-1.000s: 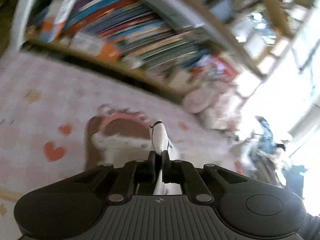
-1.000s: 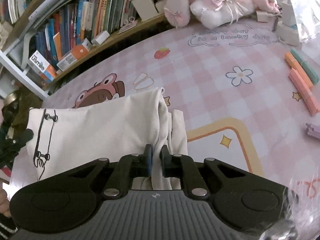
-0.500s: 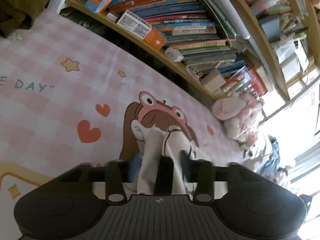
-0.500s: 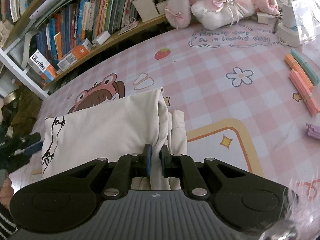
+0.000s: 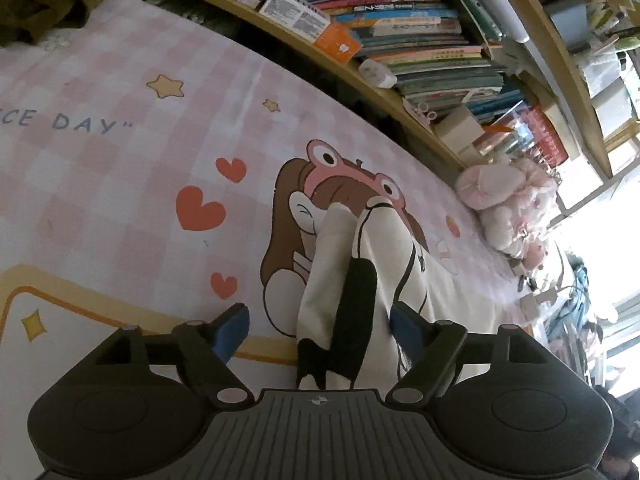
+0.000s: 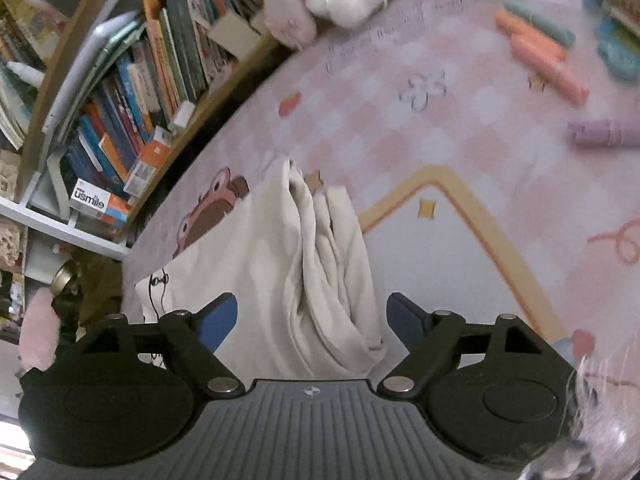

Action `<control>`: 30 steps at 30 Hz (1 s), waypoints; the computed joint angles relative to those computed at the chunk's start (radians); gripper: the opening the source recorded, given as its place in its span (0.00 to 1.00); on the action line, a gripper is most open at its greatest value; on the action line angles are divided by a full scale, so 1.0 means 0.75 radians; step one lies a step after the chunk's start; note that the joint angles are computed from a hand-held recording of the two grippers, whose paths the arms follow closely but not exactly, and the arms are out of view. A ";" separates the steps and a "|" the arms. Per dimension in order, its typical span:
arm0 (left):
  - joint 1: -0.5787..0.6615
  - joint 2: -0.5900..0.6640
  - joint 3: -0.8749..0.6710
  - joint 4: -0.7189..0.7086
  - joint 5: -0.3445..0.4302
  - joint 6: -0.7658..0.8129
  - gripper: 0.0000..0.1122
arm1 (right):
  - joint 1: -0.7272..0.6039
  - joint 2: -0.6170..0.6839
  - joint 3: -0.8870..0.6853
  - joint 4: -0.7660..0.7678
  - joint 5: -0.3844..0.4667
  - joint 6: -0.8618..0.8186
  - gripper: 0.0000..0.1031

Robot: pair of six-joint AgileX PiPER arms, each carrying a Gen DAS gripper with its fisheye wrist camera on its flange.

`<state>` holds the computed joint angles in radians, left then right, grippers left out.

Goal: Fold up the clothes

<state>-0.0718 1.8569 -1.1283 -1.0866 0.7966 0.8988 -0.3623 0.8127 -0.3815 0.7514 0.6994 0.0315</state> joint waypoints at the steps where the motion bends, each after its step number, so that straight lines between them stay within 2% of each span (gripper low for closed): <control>1: -0.006 -0.003 0.004 0.002 -0.003 -0.005 0.70 | 0.025 0.024 -0.006 -0.010 -0.010 0.021 0.78; 8: -0.108 -0.058 0.038 0.104 -0.070 -0.044 0.68 | 0.130 0.130 -0.005 0.072 -0.105 -0.059 0.73; 9: -0.116 -0.058 0.040 0.102 -0.062 -0.050 0.68 | 0.141 0.146 -0.011 0.074 -0.114 -0.071 0.63; 12: -0.153 -0.076 0.060 0.118 -0.086 -0.103 0.52 | 0.217 0.197 -0.050 -0.031 -0.154 -0.024 0.41; 14: -0.158 -0.093 0.076 0.119 -0.090 -0.140 0.30 | 0.268 0.187 -0.060 -0.095 -0.184 -0.012 0.33; 15: -0.152 -0.114 0.095 0.097 -0.091 -0.138 0.25 | 0.327 0.154 -0.064 -0.177 -0.214 0.032 0.27; 16: -0.151 -0.144 0.120 0.073 -0.099 -0.114 0.20 | 0.391 0.123 -0.070 -0.275 -0.244 0.093 0.24; 18: -0.163 -0.213 0.173 0.045 -0.130 -0.070 0.18 | 0.445 0.076 -0.076 -0.344 -0.258 0.098 0.20; 21: -0.165 -0.264 0.232 0.040 -0.147 -0.066 0.18 | 0.453 0.024 -0.081 -0.316 -0.234 -0.006 0.20; 27: -0.118 -0.290 0.300 -0.012 -0.076 -0.058 0.19 | 0.203 0.028 -0.090 -0.140 0.002 -0.210 0.20; 30: -0.124 -0.329 0.330 0.022 -0.058 -0.076 0.19 | 0.150 -0.016 -0.107 -0.178 0.125 -0.189 0.20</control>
